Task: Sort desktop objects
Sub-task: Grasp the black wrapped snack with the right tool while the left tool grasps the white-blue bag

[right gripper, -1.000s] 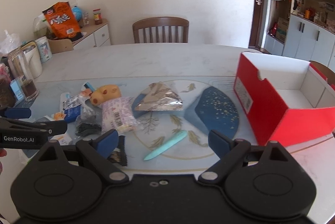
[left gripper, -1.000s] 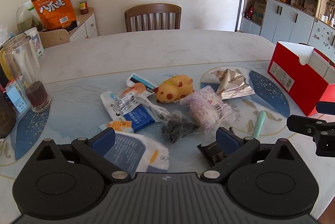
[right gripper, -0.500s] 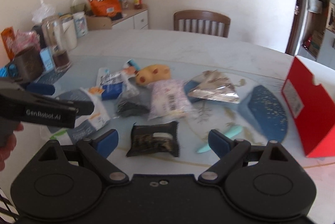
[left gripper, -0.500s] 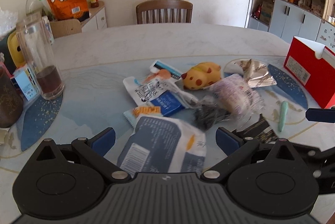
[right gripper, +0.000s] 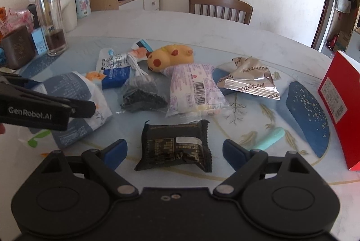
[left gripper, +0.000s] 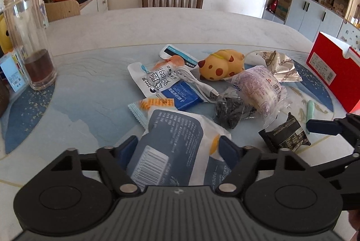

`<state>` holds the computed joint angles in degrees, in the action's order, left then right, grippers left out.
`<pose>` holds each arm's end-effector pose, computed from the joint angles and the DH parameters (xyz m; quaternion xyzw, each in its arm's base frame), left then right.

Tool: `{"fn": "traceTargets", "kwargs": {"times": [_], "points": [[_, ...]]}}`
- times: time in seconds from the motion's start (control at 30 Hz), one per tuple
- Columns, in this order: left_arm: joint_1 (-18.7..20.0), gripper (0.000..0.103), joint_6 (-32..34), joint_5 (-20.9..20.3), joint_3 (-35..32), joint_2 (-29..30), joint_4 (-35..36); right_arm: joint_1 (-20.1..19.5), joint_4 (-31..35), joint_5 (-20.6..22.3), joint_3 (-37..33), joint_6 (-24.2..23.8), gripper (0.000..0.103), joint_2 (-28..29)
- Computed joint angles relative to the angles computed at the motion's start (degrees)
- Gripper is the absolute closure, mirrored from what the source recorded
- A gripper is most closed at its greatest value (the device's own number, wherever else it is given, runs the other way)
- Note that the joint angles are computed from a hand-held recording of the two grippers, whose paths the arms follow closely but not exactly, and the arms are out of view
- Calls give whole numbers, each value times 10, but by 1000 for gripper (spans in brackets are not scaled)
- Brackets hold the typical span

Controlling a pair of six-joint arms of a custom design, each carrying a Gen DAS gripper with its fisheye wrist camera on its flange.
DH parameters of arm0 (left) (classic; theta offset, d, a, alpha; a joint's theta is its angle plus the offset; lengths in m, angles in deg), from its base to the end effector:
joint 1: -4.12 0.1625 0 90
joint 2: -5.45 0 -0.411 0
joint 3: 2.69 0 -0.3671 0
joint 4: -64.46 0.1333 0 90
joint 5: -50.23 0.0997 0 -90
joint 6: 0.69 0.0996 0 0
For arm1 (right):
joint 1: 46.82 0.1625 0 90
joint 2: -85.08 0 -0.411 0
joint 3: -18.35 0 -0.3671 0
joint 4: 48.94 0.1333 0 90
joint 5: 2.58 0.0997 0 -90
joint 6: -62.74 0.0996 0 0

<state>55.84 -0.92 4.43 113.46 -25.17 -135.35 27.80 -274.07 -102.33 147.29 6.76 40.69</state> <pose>-0.1522 -0.5201 -0.0182 0.2205 0.8821 -0.3052 0.2830 -0.0118 -0.4818 0.0993 0.2785 -0.8575 0.3009 0.3107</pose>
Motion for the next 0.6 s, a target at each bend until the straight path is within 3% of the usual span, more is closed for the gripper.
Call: {"fn": "traceTargets", "kwargs": {"times": [0.1,0.2,0.37,0.6], "points": [[5,43,-8,-10,-3,-1,8,2,10,-5,-5,3,19,-2],[7,52,-14,-19,-3,-1,7,7,32,-23,-12,4,39,-4],[8,63,-15,-30,-3,-2,1,12,28,-37,-14,2,42,-2],[8,72,-21,-48,3,-11,-1,17,19,-51,-8,3,48,-6]]}}
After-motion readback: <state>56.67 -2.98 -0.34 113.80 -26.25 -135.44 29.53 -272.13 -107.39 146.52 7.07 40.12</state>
